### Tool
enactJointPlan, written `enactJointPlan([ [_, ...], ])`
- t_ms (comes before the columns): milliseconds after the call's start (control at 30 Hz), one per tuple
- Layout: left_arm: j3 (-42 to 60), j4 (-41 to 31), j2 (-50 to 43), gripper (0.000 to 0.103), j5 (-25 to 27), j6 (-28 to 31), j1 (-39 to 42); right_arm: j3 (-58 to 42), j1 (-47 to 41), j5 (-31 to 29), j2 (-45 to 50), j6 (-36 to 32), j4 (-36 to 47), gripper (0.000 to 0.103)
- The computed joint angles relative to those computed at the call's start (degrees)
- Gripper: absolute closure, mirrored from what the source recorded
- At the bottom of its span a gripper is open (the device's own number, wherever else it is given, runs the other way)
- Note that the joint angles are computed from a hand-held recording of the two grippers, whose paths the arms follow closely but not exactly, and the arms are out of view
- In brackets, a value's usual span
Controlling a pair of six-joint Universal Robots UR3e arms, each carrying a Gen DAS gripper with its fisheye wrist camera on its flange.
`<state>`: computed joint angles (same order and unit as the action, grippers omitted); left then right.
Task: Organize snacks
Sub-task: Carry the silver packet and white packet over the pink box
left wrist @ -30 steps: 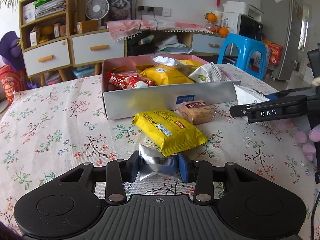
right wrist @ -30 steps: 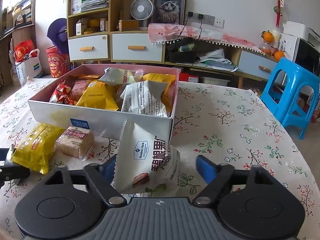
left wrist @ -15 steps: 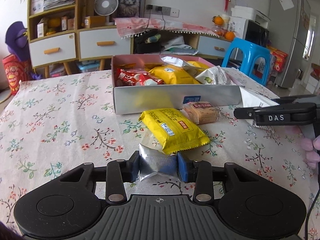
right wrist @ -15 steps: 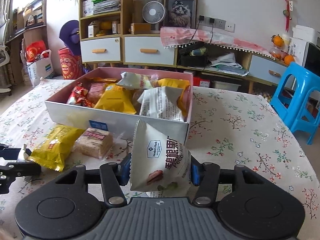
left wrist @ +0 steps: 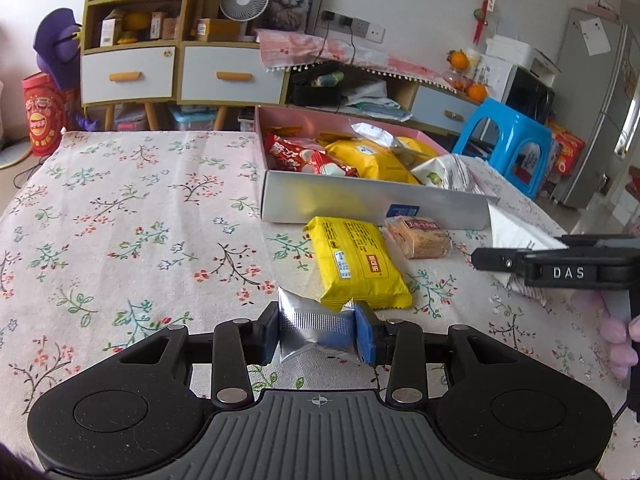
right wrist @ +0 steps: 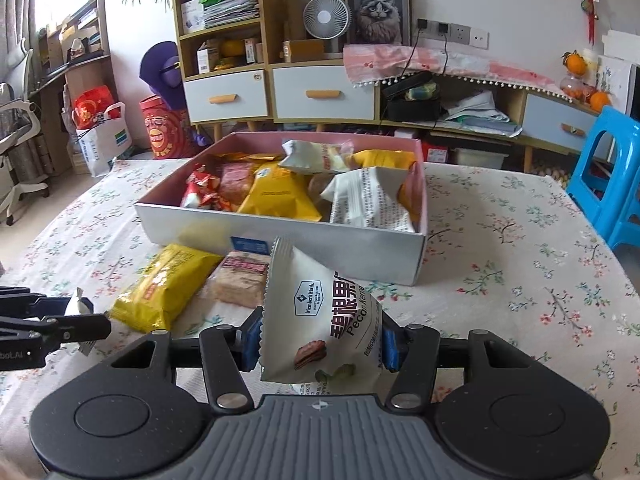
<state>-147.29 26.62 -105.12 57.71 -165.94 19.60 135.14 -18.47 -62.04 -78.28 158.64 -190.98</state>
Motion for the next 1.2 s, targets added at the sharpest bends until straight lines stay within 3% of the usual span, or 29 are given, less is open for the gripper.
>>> enactJointPlan([
  [300,0.93,-3.37,3.50,0.067,-1.71,-2.30,0.62,-0.65,0.17,1.88,-4.19,0.12,7.66,0.060],
  [667,7.62,-7.41,3.84,0.067,0.57,-7.96,-2.18,-5.01,0.82,3.72,-3.97,1.65,12.62,0.060],
  [933,20.36,-12.32,-1.20,0.067,3.98,-14.03,-6.58,-14.26,-0.78,6.37,-0.22,7.09,17.57,0.060],
  [1200,34.73,-15.39,-10.04,0.067,11.14,-16.15,-13.04,-24.90,-1.01,9.28,6.86,14.73,20.07,0.060],
])
